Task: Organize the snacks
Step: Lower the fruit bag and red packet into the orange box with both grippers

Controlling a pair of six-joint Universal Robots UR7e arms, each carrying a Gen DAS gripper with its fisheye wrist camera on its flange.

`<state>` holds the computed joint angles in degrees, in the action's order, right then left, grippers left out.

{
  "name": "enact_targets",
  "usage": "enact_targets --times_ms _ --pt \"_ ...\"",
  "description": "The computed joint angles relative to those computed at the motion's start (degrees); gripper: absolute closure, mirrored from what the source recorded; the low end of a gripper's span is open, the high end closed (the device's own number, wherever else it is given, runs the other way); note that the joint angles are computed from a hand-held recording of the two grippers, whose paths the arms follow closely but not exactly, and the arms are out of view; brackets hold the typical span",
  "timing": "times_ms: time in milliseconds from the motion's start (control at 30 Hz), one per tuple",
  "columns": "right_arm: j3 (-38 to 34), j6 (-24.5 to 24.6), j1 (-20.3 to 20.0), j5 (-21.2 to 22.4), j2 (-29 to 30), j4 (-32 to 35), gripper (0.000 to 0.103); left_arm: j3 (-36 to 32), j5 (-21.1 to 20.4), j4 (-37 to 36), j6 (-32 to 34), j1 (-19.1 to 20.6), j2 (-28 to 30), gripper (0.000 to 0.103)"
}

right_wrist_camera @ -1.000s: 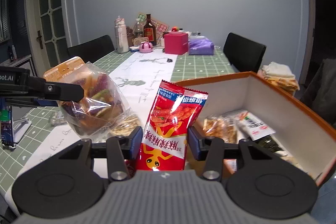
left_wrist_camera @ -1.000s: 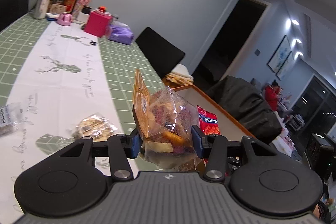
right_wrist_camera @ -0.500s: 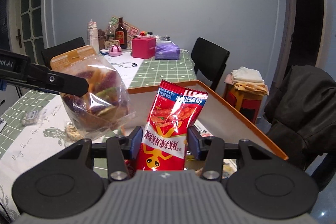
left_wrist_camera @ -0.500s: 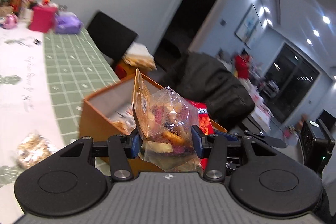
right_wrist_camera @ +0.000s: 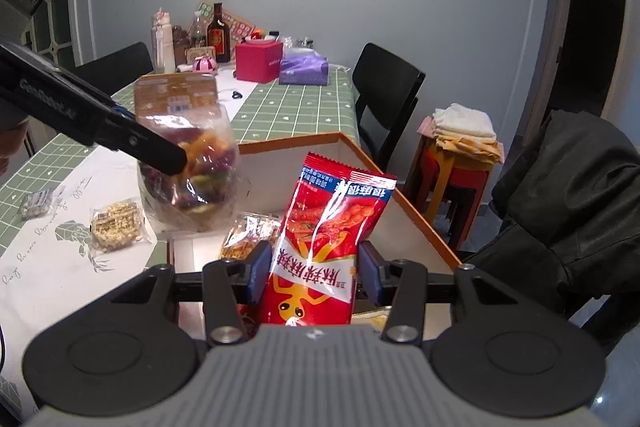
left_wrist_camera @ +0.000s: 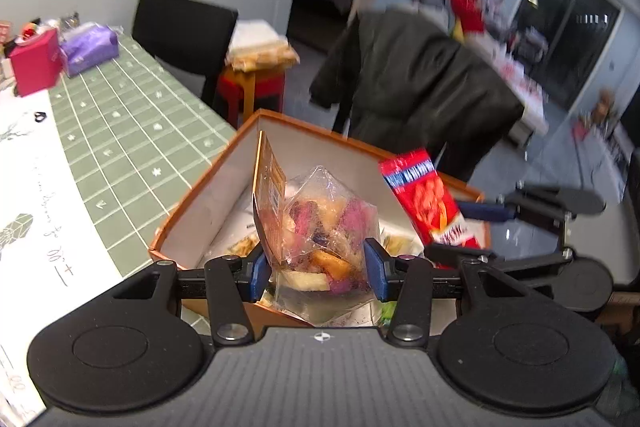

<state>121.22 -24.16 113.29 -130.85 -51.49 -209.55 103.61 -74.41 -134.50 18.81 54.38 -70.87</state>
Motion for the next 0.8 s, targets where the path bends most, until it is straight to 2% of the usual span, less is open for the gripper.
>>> enact_targets --times_ms 133,267,467,800 --pt "-2.1 2.5 -2.2 2.4 -0.3 6.2 0.057 -3.8 0.8 5.3 -0.9 0.5 3.4 0.048" --pt "-4.2 3.2 -3.5 3.1 -0.3 11.4 0.057 -6.3 0.9 8.2 -2.3 0.9 5.7 0.049" --pt "-5.8 2.5 -4.7 2.2 -0.7 16.8 0.057 -8.1 0.8 9.7 -3.0 0.9 8.2 0.051" --pt "-8.9 3.1 -7.6 4.7 -0.2 23.5 0.057 -9.2 1.9 11.2 -3.5 1.4 11.3 0.052"
